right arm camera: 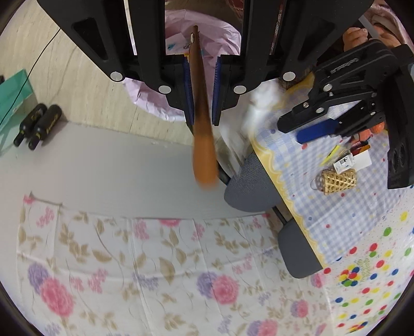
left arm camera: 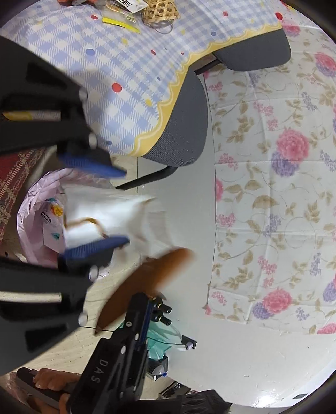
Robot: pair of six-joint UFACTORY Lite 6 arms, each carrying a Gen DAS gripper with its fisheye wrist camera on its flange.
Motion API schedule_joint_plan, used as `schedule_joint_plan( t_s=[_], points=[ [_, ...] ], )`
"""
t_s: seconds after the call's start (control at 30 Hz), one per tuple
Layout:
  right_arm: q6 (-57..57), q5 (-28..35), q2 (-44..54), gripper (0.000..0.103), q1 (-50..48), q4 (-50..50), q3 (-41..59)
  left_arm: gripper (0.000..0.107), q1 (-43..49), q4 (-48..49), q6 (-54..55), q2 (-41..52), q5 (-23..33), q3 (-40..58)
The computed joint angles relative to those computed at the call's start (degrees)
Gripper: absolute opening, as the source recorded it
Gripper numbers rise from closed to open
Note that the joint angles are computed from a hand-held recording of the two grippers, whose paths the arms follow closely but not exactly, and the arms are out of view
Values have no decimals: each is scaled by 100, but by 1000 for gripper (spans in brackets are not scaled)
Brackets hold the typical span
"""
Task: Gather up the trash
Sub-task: 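Open the left gripper to drop the paper bag while the right drops the spatula, then move both grippers back over the chair seat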
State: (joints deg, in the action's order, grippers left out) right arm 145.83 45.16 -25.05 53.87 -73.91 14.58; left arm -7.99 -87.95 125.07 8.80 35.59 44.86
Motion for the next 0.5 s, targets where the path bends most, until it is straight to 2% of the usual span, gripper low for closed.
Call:
schedule_joint_plan(
  t_s=[0.27, 0.5],
  points=[
    [-388, 512, 7, 18, 242, 214, 357, 50, 733, 169, -345, -32, 144, 308],
    [-826, 483, 340, 18, 120, -30, 1025, 50, 1548, 491, -796, -286, 362, 616]
  ],
)
